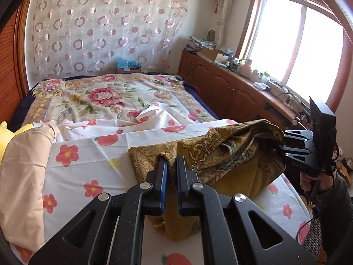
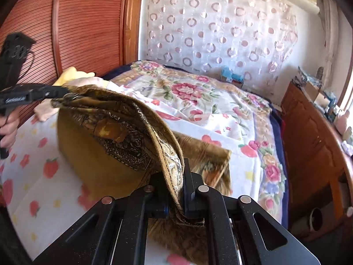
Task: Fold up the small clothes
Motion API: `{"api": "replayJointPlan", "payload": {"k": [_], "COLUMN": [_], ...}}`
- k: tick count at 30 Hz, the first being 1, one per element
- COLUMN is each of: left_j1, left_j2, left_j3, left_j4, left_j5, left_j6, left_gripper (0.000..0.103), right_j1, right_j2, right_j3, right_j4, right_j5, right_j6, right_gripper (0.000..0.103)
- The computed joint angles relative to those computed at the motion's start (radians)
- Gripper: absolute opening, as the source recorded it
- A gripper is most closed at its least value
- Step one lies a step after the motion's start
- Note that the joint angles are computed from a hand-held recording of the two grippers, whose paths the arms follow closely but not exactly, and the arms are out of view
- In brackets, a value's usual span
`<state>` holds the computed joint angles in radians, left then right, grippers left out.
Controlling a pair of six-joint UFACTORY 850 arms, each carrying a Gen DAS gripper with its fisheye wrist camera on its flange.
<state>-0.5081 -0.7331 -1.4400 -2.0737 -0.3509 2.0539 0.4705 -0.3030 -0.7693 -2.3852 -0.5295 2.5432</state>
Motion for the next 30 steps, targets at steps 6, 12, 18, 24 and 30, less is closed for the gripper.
{"api": "replayJointPlan", "payload": {"k": [6, 12, 18, 24, 30], "left_j1": [0.013, 0.022, 0.016, 0.014, 0.013], "left_j2": [-0.061, -0.104, -0.208, -0.254, -0.279], "left_j3": [-0.075, -0.137, -0.27, -0.332, -0.368], "left_j4": [0.13, 0.287, 0.641, 0.849, 0.942], "left_j5": [0.031, 0.026, 0.048, 0.067, 0.048], "left_j6": [-0.129, -0.28, -0.643, -0.851, -0.958], "left_gripper": [0.037, 0.067, 0.067, 0.067, 0.067], "right_j1": [-0.103, -0.135, -0.085, -0.043, -0.06], "right_j2": [-0.147, -0.179, -0.093, 0.002, -0.045], "right_j3": [-0.187, -0.254, -0.189, -0.087, -0.081], "right_j4": [-0.113, -0.07, 0.192, 0.249, 0.257], "right_j5": [0.135, 0.176, 0.036, -0.01, 0.086], "right_j6": [0.064, 0.067, -0.106, -0.085, -0.059], "right_gripper": [0.009, 0.03, 0.043, 0.048, 0.056]}}
